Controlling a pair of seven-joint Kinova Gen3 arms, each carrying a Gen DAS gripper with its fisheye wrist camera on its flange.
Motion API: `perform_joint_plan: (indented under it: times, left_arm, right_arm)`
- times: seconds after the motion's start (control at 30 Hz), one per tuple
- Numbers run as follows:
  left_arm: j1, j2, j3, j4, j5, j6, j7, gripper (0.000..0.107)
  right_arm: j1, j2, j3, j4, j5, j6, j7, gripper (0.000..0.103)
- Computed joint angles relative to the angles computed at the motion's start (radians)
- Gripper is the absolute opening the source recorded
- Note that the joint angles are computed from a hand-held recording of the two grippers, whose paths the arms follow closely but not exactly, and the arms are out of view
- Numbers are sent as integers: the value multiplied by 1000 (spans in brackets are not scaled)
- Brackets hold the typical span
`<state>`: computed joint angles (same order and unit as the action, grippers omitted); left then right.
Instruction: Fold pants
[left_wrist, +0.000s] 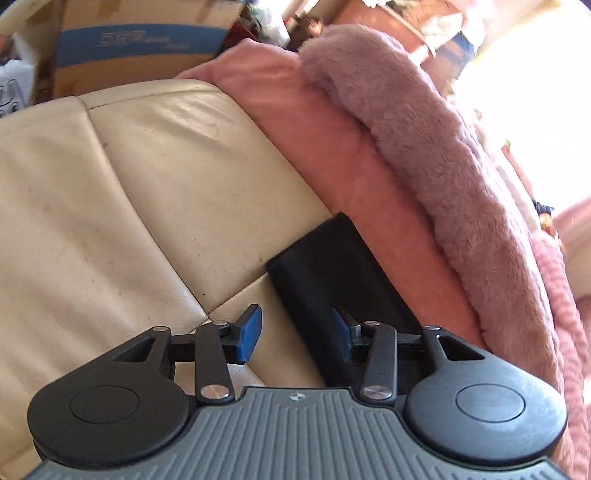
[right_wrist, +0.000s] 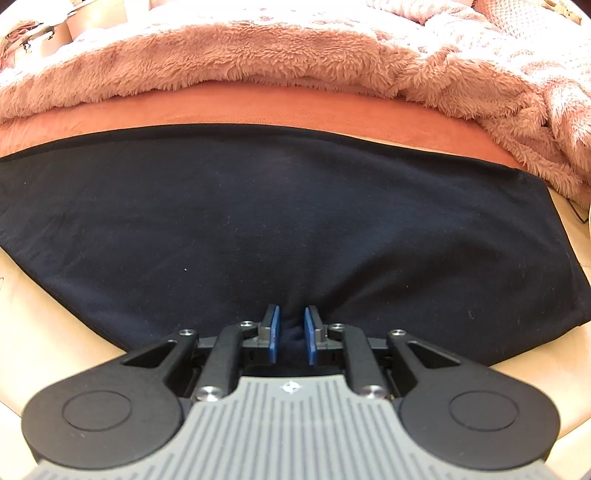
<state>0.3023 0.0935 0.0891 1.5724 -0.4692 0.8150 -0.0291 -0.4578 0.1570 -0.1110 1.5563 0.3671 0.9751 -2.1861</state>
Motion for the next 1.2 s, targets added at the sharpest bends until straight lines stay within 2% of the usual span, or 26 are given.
perform_joint_plan:
  times: [0.1, 0.2, 0.27, 0.33, 0.4, 0.47, 0.6, 0.73, 0.87, 1.0, 1.07, 1.2]
  left_arm:
    - [31, 22, -1, -18, -82, 21, 77, 50]
    - [62, 60, -6, -59, -148, 73, 88, 49]
    - [84, 93, -14, -96, -180, 129, 72, 35]
    - [102, 118, -23, -124, -199, 178, 44, 13]
    - [110, 128, -31, -135, -205, 194, 5, 6]
    - [126, 142, -36, -162, -216, 237, -28, 5]
    - [145, 136, -42, -177, -199, 296, -26, 4]
    - [175, 115, -28, -175, -212, 389, -31, 4]
    - [185, 80, -10, -138, -239, 397, 8, 4]
    - [241, 77, 29, -177, -364, 440, 19, 4]
    - [287, 89, 49, -218, -440, 469, -2, 4]
    - [402, 151, 70, -337, -573, 512, -116, 4]
  right_arm:
    - [-5, 6, -1, -9, 5, 12, 2, 11]
    - [-8, 14, -2, -23, 7, 29, 16, 11]
    - [-9, 18, -1, -30, 6, 38, 26, 11]
    - [-8, 20, 0, -34, 3, 44, 36, 11]
    - [-8, 24, 0, -41, -1, 51, 48, 11]
    - [-3, 28, 2, -50, -12, 60, 69, 11]
    - [12, 43, 4, -81, -48, 87, 126, 11]
    - [36, 48, 8, -98, -100, 99, 184, 11]
    - [43, 52, 12, -102, -120, 101, 213, 11]
    - [14, 28, 14, -83, -74, 87, 172, 11]
    - [-5, -2, 8, -52, -39, 58, 118, 22]
    - [-24, -30, -17, -35, -13, 46, 67, 28]
